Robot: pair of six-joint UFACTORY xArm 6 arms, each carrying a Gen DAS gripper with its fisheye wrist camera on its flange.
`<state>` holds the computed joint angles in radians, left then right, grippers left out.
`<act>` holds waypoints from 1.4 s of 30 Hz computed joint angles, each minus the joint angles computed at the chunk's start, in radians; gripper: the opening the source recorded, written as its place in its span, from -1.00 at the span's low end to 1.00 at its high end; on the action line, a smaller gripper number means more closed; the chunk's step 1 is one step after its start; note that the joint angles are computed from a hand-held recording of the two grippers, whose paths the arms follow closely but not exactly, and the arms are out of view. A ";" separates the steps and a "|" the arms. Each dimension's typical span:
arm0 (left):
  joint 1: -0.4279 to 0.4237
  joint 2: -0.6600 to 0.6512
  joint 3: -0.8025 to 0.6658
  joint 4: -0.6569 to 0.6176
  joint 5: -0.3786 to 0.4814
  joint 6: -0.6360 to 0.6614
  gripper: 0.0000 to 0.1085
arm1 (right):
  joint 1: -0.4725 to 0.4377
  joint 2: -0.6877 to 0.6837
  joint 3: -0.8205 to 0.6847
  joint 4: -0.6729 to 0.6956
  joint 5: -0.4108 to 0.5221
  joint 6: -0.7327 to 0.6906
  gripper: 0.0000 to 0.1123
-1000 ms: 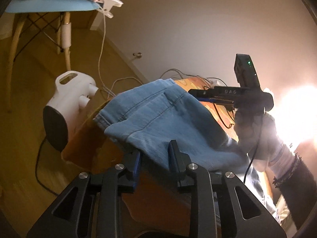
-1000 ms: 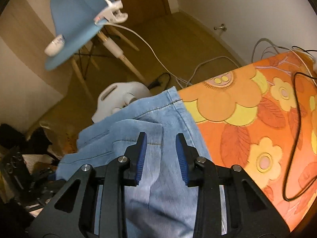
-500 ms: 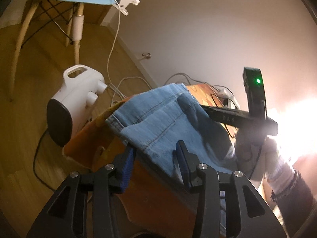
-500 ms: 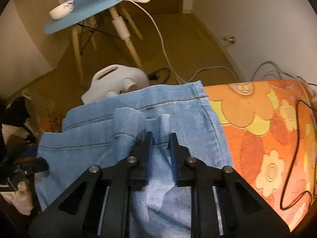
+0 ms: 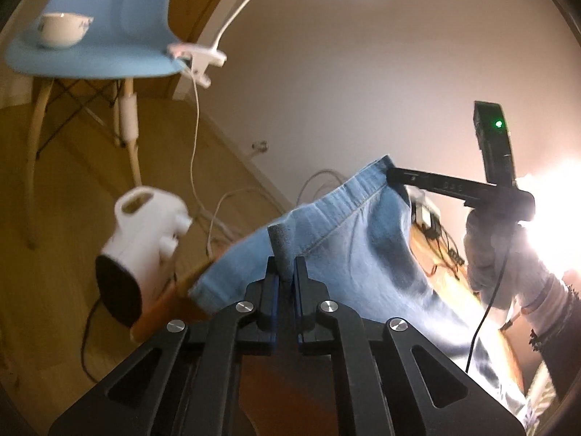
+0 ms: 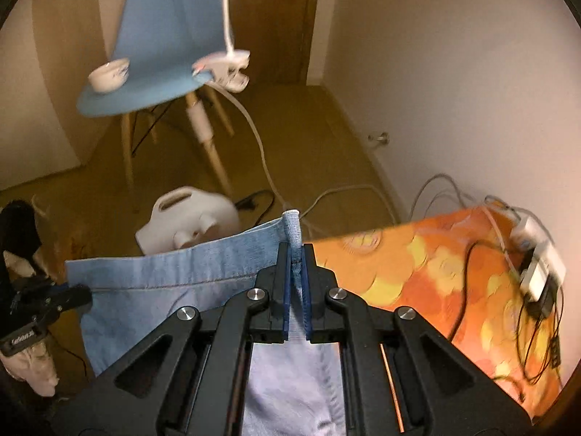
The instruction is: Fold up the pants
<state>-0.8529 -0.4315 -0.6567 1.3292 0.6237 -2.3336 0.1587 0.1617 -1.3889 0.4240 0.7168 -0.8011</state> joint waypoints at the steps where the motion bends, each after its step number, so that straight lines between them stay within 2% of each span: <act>1: 0.005 0.003 -0.007 -0.001 0.008 0.015 -0.90 | 0.004 0.025 -0.031 -0.009 0.000 0.010 -0.90; 6: 0.061 0.063 -0.029 -0.036 -0.050 0.083 -0.90 | 0.036 0.135 -0.096 -0.131 -0.045 0.081 -0.90; 10: 0.089 0.082 -0.007 -0.037 -0.108 0.039 -0.90 | 0.047 0.190 -0.089 -0.195 -0.082 0.115 -0.90; 14: 0.116 0.098 0.005 -0.030 -0.158 0.009 -0.90 | 0.045 0.224 -0.096 -0.204 -0.098 0.134 -0.90; 18: 0.125 0.099 0.001 -0.022 -0.167 0.001 -0.90 | 0.047 0.244 -0.118 -0.260 -0.080 0.201 -0.89; 20: 0.133 0.093 0.003 -0.019 -0.179 0.001 -0.90 | 0.043 0.214 -0.089 -0.295 -0.104 0.239 -0.75; 21: 0.138 0.089 0.006 -0.015 -0.189 -0.004 -0.90 | 0.039 0.187 -0.067 -0.278 -0.114 0.241 -0.74; 25: 0.156 0.081 0.014 -0.023 -0.221 0.012 -0.90 | 0.001 -0.014 0.086 -0.104 -0.023 0.073 -0.74; 28: 0.176 0.082 0.017 -0.050 -0.255 0.040 -0.90 | -0.060 -0.206 0.222 0.005 0.197 -0.064 -0.74; 31: 0.184 0.074 0.020 -0.070 -0.271 0.052 -0.90 | -0.091 -0.371 0.371 -0.007 0.360 -0.123 -0.74; 32: 0.183 0.072 0.018 -0.081 -0.269 0.066 -0.90 | -0.087 -0.422 0.426 -0.035 0.383 -0.127 -0.74; 34: 0.173 0.065 0.013 -0.110 -0.252 0.101 -0.90 | -0.083 -0.528 0.544 -0.082 0.398 -0.137 -0.73; 36: 0.160 0.058 0.008 -0.140 -0.230 0.141 -0.90 | -0.085 -0.587 0.613 -0.099 0.411 -0.138 -0.59; 37: 0.157 0.056 0.006 -0.151 -0.224 0.154 -0.90 | -0.081 -0.619 0.653 -0.115 0.390 -0.132 -0.43; 38: 0.155 0.055 0.004 -0.164 -0.219 0.169 -0.90 | -0.080 -0.651 0.687 -0.110 0.356 -0.143 -0.37; 42: 0.150 0.048 -0.009 -0.206 -0.199 0.216 -0.90 | -0.055 -0.704 0.721 -0.161 0.328 -0.093 -0.34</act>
